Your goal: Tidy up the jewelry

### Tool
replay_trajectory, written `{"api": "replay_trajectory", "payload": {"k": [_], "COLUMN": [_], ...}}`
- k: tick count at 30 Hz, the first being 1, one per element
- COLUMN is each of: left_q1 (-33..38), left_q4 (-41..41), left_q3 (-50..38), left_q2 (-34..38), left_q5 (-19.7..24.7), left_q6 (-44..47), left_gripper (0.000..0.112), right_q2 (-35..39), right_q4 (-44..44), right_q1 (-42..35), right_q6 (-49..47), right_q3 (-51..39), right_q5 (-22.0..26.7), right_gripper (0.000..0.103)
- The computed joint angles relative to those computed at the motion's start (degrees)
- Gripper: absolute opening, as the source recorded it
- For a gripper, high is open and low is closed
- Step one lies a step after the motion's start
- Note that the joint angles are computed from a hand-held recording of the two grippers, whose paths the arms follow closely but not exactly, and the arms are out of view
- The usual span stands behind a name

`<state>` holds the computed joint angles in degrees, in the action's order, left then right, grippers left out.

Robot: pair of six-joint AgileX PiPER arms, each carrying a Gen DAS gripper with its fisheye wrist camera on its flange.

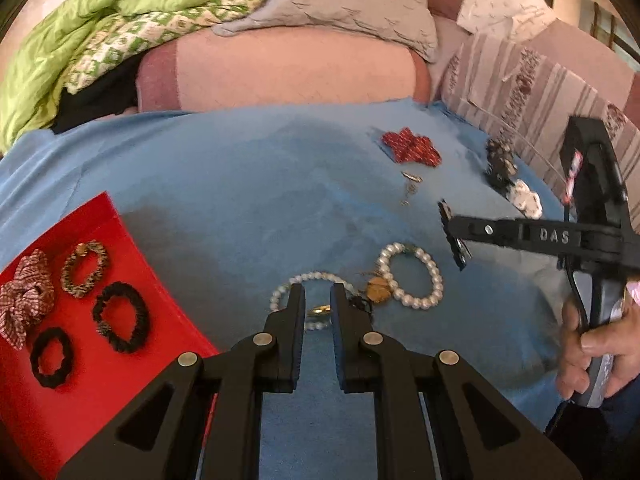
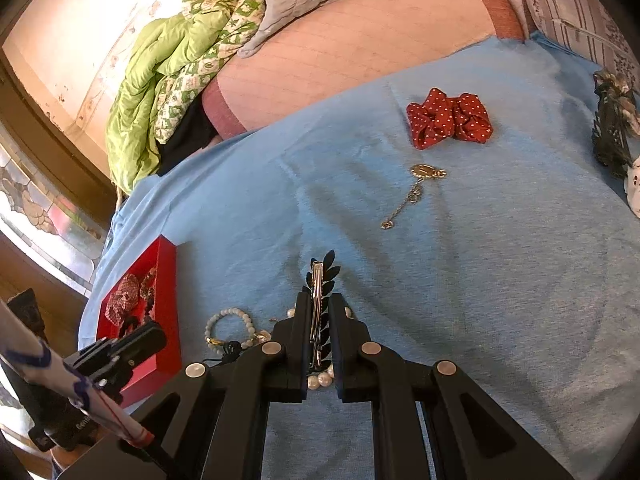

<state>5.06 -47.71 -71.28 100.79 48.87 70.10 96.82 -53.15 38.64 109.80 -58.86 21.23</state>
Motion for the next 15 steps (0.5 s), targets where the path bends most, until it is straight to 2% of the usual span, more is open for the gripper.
{"api": "replay_trajectory", "payload": {"k": [2, 3, 4, 8, 11, 13, 15], "left_q1": [-1.13, -2.05, -2.86, -5.35, -7.44, -9.68, -11.64], "left_q4": [2.39, 3.27, 3.47, 3.70, 4.18, 7.12, 11.17], "left_q3": [-0.26, 0.90, 2.23, 3.82, 4.77, 4.74, 4.39], "left_q2": [0.68, 0.09, -0.67, -1.01, -0.68, 0.60, 2.07], "left_q5": [1.66, 0.32, -1.43, -2.84, -6.62, -10.56, -14.55], "left_q6": [-0.61, -0.55, 0.17, 0.11, -0.93, -4.96, -9.96], "left_gripper": [0.028, 0.041, 0.044, 0.044, 0.043, 0.031, 0.025], "right_q2": [-0.28, -0.16, -0.21, -0.16, 0.12, 0.37, 0.53], "right_q4": [-0.27, 0.16, 0.43, 1.16, 1.45, 1.73, 1.88], "right_q1": [0.05, 0.00, -0.17, -0.33, -0.35, -0.28, -0.40], "right_q6": [0.26, -0.09, -0.21, -0.78, -1.21, -1.42, -1.55], "right_q3": [0.23, 0.07, 0.22, 0.20, 0.07, -0.13, -0.08], "right_q5": [0.21, 0.14, -0.13, -0.42, -0.80, -0.77, -1.12], "right_gripper": [0.010, 0.010, 0.010, 0.010, 0.010, 0.010, 0.010]}}
